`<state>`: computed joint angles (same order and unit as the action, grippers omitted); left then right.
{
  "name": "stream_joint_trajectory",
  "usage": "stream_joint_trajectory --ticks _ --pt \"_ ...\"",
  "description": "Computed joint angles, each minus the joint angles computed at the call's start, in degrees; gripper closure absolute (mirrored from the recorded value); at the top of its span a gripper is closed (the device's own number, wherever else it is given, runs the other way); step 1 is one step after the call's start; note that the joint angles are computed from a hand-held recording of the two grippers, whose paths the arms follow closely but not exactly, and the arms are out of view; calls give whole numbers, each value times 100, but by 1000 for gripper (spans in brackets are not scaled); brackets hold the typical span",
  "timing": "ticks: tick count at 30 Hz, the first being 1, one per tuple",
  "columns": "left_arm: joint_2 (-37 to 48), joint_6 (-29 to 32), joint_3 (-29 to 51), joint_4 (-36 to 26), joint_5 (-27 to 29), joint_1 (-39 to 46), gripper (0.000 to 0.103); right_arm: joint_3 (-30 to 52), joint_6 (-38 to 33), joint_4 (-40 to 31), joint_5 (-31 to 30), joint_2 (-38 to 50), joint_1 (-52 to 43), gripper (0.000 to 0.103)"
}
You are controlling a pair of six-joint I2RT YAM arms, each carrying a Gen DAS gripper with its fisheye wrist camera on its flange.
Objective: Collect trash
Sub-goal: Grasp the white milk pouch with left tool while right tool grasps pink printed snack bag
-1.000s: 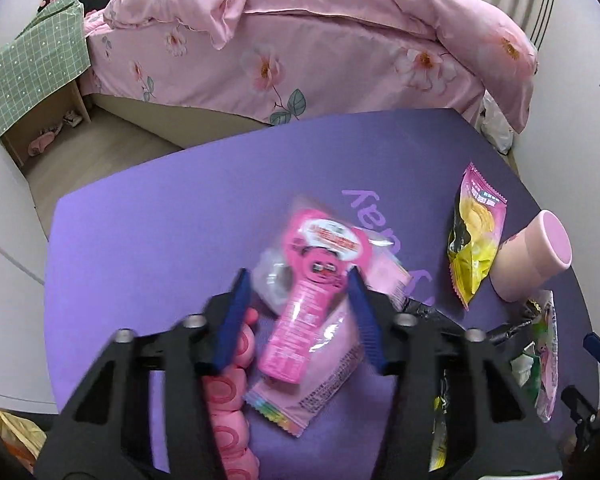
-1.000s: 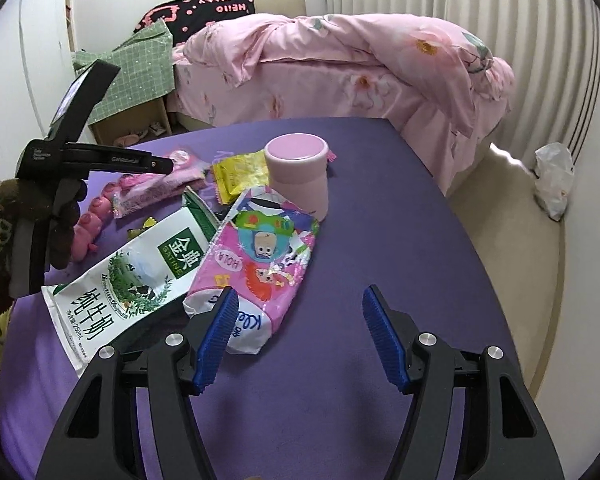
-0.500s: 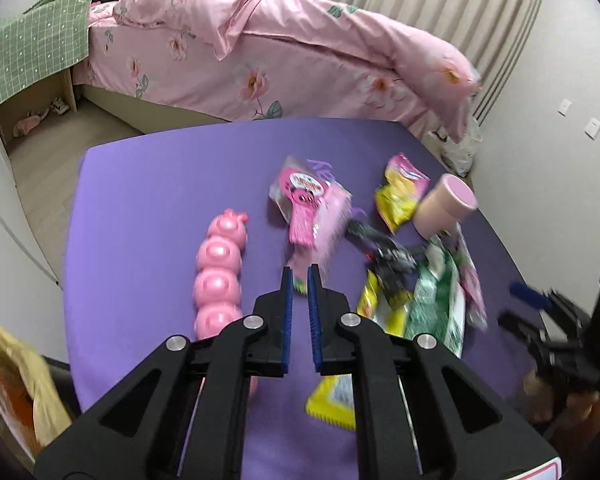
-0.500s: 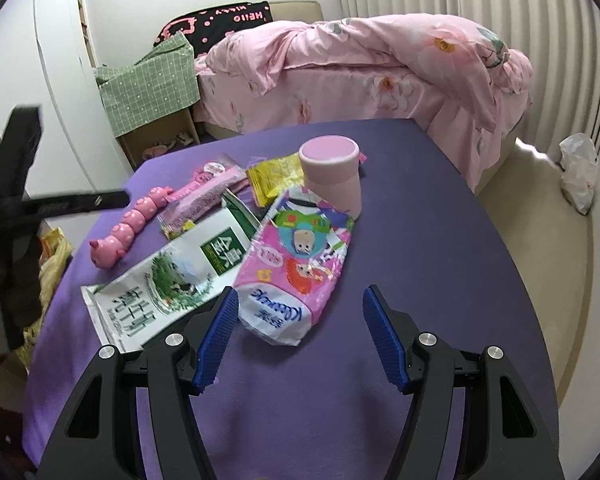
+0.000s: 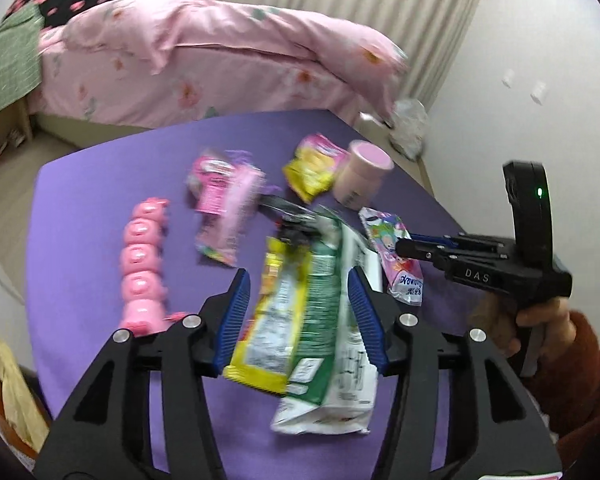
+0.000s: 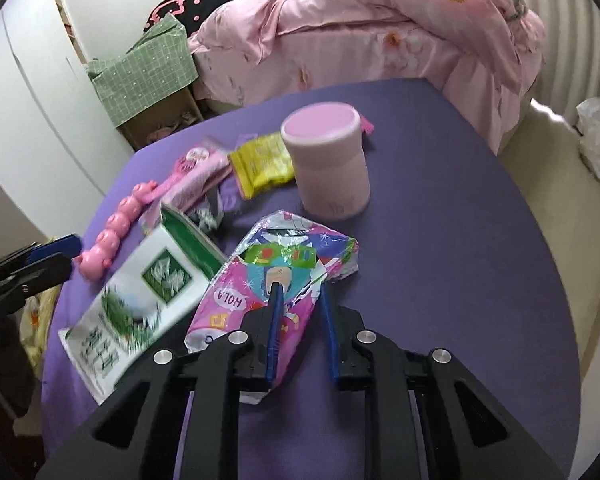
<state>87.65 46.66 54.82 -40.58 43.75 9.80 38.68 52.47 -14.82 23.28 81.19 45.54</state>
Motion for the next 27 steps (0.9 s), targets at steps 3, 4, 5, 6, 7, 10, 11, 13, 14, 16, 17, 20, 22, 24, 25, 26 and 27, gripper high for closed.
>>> stream_joint_trajectory --ticks 3,4,5,6,7,10,11,13,14,16,17,20,22,24,25,26,27 --pt "-278 -111 -383 436 -278 -422 53 -185 254 -252 240 -196 212 87" --pt "-393 -227 -548 648 -453 -624 53 -197 395 -477 443 -263 321 87" --pt "-454 -293 -652 776 -566 -743 52 -176 501 -703 617 -298 399 87" --pt "-528 -356 -763 899 -693 -888 52 -173 557 -835 727 -334 452 88" --pt "-631 -420 -909 1057 -868 -1071 51 -186 641 -996 849 -413 518 88" --pt "-884 -528 -1292 1517 -1346 -1400 51 -317 670 -1062 968 -696 562 88" --pt "-916 -558 -1379 1648 -1475 -1448 51 -394 588 -939 927 -812 529 88" --pt "-952 -606 -1466 1793 -1581 -1396 51 -707 412 -437 816 -1158 494 81" --pt "-921 -607 -1456 1825 -1587 -1302 51 -805 363 -281 783 -1256 487 72" --pt "-801 -616 -1353 1829 -1517 -1007 51 -869 465 -196 830 -1287 506 44" --pt "-723 -612 -1278 1798 -1482 -882 51 -878 431 -142 765 -1261 454 44" --pt "-447 -652 -1017 1709 -1448 -568 51 -594 191 -155 323 -708 237 44" --pt "-277 -615 -778 1395 -1216 -393 51 -410 167 -139 273 -335 256 45" --pt "-173 -462 -556 931 -839 -264 47 -289 86 -57 424 -118 342 62" --pt "-193 -379 -520 795 -720 -259 45 -273 18 20 389 -65 350 81" --pt "-291 -380 -590 814 -722 -299 42 -210 -16 1 353 10 340 84" --pt "-419 -412 -690 878 -787 -377 42 -182 2 -43 415 33 368 88"
